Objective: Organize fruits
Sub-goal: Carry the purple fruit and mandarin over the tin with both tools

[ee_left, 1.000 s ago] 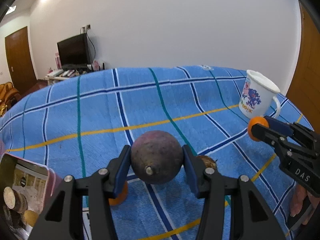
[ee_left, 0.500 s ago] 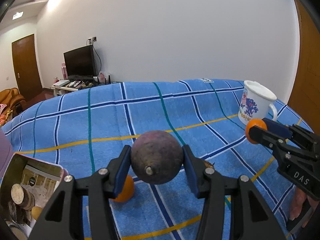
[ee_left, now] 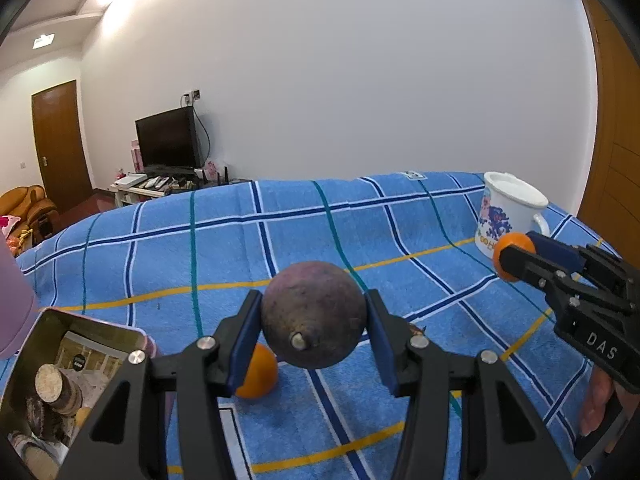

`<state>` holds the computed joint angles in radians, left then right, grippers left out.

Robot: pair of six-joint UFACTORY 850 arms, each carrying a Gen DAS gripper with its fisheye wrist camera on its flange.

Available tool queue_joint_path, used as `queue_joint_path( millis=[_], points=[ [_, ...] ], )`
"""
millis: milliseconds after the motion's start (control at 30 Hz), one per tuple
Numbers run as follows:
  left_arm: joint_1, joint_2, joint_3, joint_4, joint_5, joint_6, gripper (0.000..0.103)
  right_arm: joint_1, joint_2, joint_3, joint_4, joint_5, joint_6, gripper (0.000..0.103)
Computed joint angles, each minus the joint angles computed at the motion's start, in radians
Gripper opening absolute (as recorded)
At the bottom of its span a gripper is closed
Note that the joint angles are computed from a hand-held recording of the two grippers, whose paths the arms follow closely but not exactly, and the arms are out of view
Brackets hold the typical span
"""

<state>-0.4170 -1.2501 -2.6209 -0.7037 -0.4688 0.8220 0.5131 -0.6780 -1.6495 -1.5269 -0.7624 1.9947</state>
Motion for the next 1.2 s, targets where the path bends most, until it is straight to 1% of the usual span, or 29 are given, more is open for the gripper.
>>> queue_joint_path(
  millis=[33,167,400,500,600,667,733,767,800,933,1067,1100,1200],
  points=[
    [0.001,0.015,0.027,-0.02,0.01,0.021,0.052,0.0,0.0,0.0,-0.007,-0.001,0.004,0.041],
    [0.008,0.043,0.075,-0.037,0.01,0.028,0.052,0.004,-0.006,-0.009,-0.012,0.002,-0.006,0.041],
    [0.014,0.125,0.223,-0.118,0.048,0.14,0.052,0.017,-0.033,-0.05,0.004,0.015,-0.068,0.041],
    [0.015,0.15,0.264,-0.099,0.062,0.139,0.052,0.018,-0.04,-0.063,0.013,0.029,-0.083,0.041],
    [0.022,0.184,0.318,-0.112,0.085,0.172,0.052,0.017,-0.043,-0.073,0.022,0.049,-0.09,0.041],
    [0.036,0.213,0.36,-0.198,0.087,0.25,0.052,0.017,-0.041,-0.075,0.021,0.071,-0.076,0.041],
    [0.043,0.243,0.404,-0.239,0.105,0.303,0.052,0.021,-0.04,-0.081,0.015,0.091,-0.062,0.041],
    [0.048,0.262,0.435,-0.294,0.114,0.369,0.053,0.023,-0.041,-0.086,0.013,0.097,-0.06,0.041],
    [0.053,0.278,0.459,-0.336,0.117,0.416,0.052,0.027,-0.045,-0.096,0.012,0.104,-0.063,0.041],
    [0.075,0.311,0.503,-0.381,0.102,0.449,0.052,0.041,-0.072,-0.153,0.022,0.134,-0.098,0.041],
    [0.097,0.343,0.551,-0.429,0.135,0.502,0.052,0.053,-0.113,-0.23,0.05,0.156,-0.169,0.041],
    [0.102,0.351,0.561,-0.42,0.157,0.492,0.052,0.055,-0.124,-0.248,0.058,0.161,-0.185,0.041],
    [0.121,0.352,0.557,-0.413,0.152,0.465,0.052,0.062,-0.159,-0.31,0.087,0.182,-0.232,0.041]
  ],
)
